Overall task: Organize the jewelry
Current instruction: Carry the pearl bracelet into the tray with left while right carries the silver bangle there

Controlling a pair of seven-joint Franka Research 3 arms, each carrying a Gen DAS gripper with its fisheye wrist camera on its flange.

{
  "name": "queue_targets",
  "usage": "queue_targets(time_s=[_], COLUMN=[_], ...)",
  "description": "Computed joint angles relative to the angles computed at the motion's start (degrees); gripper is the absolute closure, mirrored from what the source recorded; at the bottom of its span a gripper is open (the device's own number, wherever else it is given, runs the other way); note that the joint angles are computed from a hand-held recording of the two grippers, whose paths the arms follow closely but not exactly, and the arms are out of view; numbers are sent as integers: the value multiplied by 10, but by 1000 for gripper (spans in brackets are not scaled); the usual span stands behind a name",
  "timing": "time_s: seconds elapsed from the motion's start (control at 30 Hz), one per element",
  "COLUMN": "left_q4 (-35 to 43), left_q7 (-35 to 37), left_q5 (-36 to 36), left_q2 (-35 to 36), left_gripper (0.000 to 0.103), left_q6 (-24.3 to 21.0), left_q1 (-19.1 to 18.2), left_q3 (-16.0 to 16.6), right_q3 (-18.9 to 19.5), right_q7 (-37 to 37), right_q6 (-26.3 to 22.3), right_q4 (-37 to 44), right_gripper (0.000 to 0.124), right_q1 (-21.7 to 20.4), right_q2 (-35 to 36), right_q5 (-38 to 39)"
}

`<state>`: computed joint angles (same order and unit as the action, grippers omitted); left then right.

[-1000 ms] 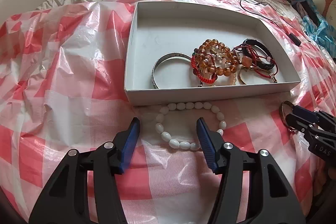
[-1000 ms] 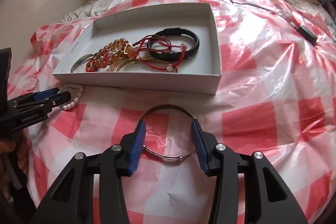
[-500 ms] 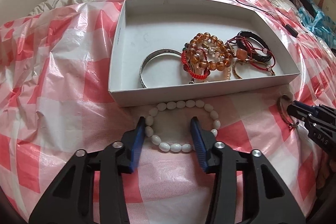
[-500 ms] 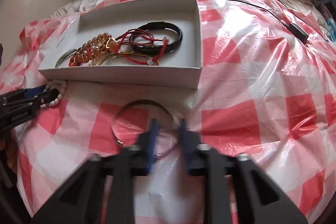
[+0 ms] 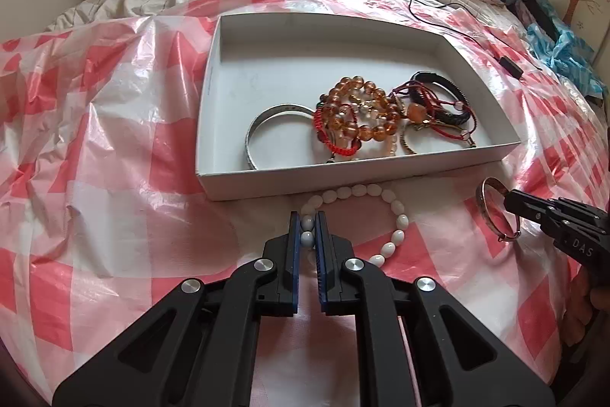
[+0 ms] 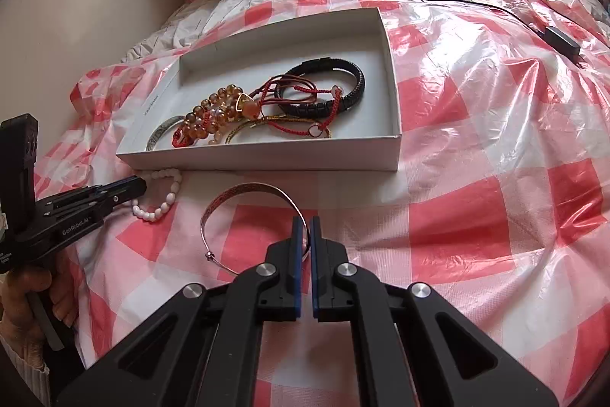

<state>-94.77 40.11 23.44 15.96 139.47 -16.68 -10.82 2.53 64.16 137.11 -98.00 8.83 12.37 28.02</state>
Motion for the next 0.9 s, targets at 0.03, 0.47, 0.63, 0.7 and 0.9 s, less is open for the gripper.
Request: queue_targets(time_s=[0.03, 0.47, 0.63, 0.7, 0.9], left_q4=[2, 23, 1, -10, -37], left_q7=[4, 11, -2, -11, -28], left_q5=[-6, 12, 30, 34, 38], left_q2=[2, 16, -3, -12, -30], left_gripper=[96, 92, 96, 96, 96], left_q6=[-4, -40, -2, 20, 86], left_q1=[2, -10, -12, -11, -3], left_q3=[-1, 3, 3, 3, 2], right_q3=[0, -4, 0, 2, 6], right_q7=[0, 18, 12, 4, -12], right_q6=[-1, -5, -8, -6, -17], right_q4=[0, 5, 3, 2, 6], right_gripper=[120, 119, 120, 120, 120], right_q1=[0, 11, -2, -8, -21], right_q2=[1, 12, 8, 6, 3], right_q5=[-2, -55, -9, 15, 82])
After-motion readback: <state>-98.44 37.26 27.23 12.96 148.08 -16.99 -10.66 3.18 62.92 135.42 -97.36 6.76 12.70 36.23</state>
